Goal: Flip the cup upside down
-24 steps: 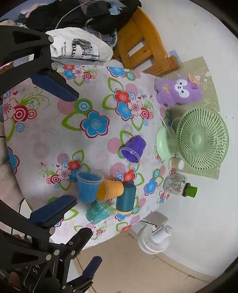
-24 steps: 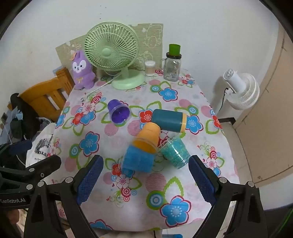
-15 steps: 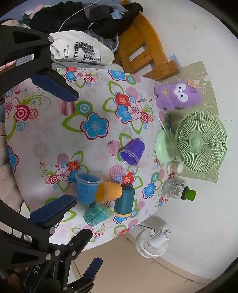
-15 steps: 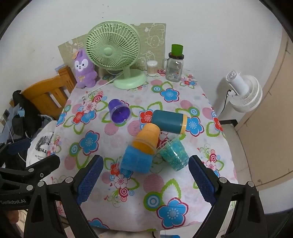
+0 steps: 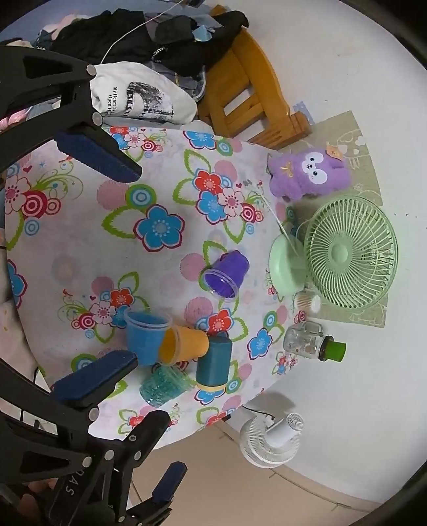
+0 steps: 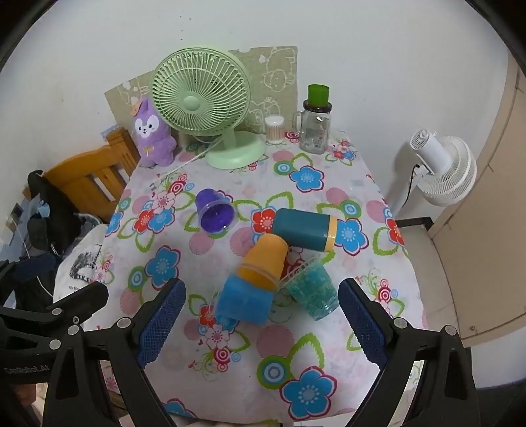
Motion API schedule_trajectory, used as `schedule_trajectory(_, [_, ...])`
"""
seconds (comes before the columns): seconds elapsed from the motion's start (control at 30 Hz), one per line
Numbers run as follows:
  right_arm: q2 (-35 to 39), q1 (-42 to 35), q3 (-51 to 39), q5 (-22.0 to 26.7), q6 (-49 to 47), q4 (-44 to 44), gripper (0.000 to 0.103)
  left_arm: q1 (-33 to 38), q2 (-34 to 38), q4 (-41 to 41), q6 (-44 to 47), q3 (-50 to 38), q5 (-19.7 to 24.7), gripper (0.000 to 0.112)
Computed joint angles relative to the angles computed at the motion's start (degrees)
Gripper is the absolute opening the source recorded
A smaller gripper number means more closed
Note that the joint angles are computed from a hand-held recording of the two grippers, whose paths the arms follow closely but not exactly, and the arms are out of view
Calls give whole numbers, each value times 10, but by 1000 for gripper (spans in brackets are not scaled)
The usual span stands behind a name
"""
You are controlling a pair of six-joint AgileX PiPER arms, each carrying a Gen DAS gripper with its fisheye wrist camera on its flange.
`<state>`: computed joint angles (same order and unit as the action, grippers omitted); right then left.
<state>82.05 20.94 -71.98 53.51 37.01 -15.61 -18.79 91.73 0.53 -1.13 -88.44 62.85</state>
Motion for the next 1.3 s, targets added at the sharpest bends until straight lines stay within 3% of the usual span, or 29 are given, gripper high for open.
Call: schedule_trajectory(1.3, [76,-156,-80,-3,-283,147,96,-73,99,68,-189,-110,43,103])
